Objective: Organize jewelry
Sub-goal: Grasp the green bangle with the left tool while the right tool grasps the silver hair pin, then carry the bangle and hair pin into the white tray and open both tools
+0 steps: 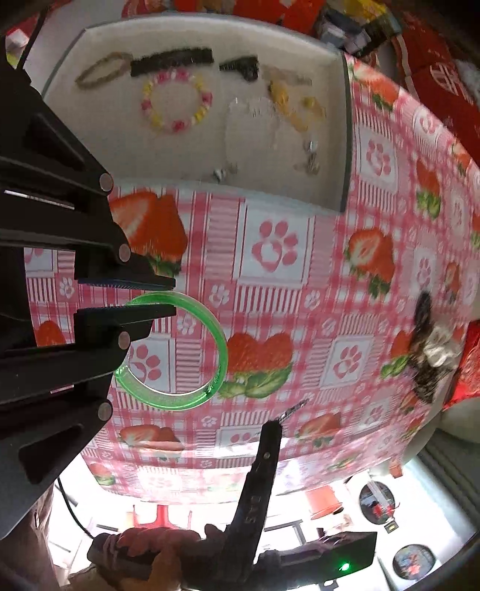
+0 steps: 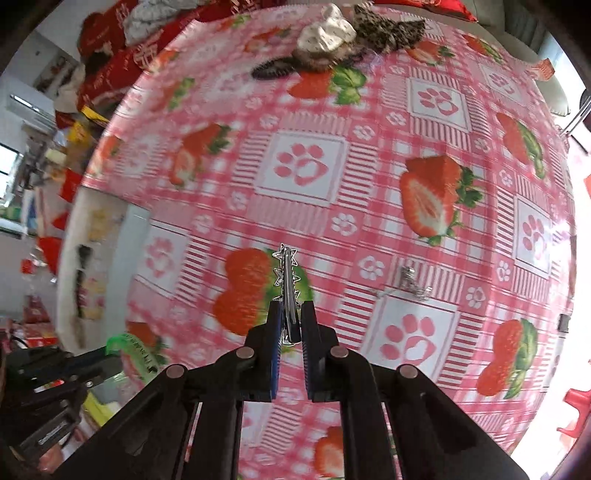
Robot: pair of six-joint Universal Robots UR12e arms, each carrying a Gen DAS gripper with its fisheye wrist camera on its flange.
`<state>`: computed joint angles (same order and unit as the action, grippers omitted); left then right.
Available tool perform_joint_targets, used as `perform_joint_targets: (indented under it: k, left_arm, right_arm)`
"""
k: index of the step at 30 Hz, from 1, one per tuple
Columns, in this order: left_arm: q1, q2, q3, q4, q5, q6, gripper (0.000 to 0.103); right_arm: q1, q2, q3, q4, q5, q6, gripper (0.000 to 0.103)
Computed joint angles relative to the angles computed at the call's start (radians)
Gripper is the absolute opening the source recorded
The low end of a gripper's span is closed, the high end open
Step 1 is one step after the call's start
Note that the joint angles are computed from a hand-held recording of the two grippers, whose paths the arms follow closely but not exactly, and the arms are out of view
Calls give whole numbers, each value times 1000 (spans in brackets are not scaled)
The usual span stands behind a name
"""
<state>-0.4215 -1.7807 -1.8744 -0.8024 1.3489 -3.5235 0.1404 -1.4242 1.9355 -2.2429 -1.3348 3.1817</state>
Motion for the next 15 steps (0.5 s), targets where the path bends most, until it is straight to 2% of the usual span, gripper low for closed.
perform_joint_targets:
  k: [4, 9, 15]
  left_arm:
    - [20, 33, -27, 17, 18, -39, 13]
    - [46, 87, -77, 23, 65, -93, 13]
    - [81, 147, -147, 11, 106, -149, 13]
  right_arm:
    - [25, 14, -33, -4, 42, 5, 11]
    - [61, 38, -69, -2, 99, -30, 11]
    - [135, 88, -134, 27, 166, -104, 11]
